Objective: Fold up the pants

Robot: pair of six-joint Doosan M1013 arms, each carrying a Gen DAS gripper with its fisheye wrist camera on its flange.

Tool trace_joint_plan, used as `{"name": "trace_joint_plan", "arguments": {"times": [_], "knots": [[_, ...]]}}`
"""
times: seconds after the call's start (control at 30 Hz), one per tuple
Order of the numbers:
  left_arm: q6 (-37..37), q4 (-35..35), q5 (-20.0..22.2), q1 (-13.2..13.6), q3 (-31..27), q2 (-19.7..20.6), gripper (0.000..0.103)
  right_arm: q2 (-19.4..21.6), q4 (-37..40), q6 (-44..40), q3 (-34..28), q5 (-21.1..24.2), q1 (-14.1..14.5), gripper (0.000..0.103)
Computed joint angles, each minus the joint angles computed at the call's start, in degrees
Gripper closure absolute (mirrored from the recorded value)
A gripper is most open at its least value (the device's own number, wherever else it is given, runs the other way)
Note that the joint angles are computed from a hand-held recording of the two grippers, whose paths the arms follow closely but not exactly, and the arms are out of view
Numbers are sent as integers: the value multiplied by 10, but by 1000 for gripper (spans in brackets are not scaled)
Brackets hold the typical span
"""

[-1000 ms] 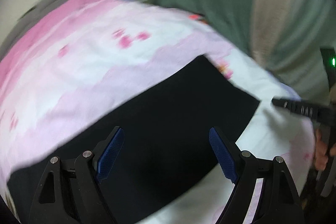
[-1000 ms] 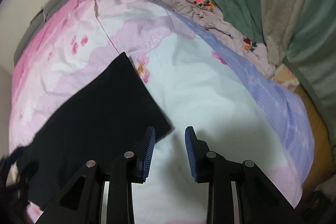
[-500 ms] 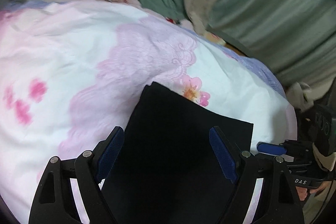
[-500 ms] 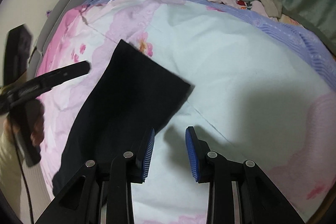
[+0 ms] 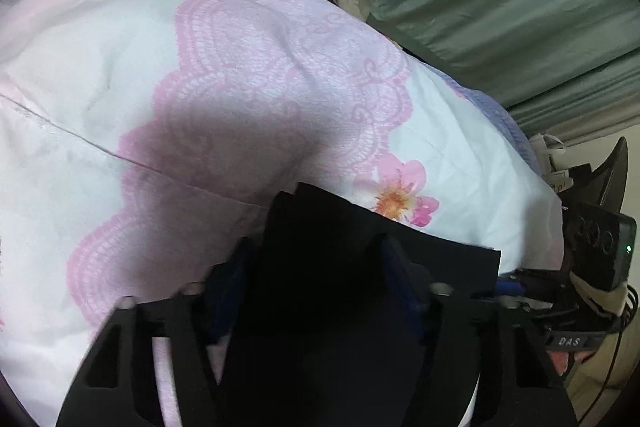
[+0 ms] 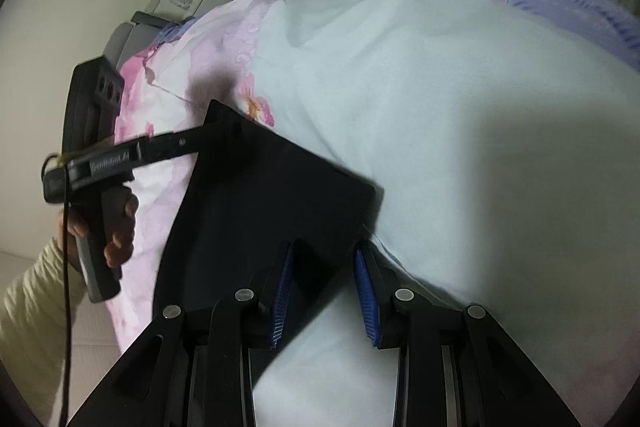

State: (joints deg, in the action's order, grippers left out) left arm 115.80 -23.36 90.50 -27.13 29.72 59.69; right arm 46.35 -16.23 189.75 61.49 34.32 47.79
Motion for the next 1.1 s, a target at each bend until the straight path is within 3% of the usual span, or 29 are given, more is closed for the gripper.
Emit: {"name": "trace_joint_plan", "arguments": {"times": [0.03,0.1,0.17,0.2,0.3,0.4,0.5,0.63,0.83,0.97,1.1], "knots": [[-1,-4,5,1,-5,3,64,2,9,-7,0,-6,-2,72],[0,-14,-1,3,4,-1,69,5,19,-18,-2,-14,-6,72],[-2,-19,-5,6,10,-5,86,9,27,-19,-4,-20,-9,72],[-9,-31,1,10,6,-4,88,9,31,-19,-4,-25,-11,72],[-17,-68,18,17,-17,6,89,6,54,-34,0,-35,-15,74],[-2,-69,22,13,-24,6,89,4,35,-26,-4,-16,-16,90],[-14,-66,35,7,-42,20,82,0,-1,-21,-16,8,-13,91],[-32,-47,34,3,-41,24,82,14,19,-73,-46,55,-14,91],[-9,-68,47,9,-69,21,89,-7,34,-15,11,-18,-21,91],[-2,-66,58,9,-82,19,89,-8,-30,34,-4,22,-13,92],[20,-67,37,12,-53,-6,89,-2,-7,-33,-37,75,-12,92]]}}
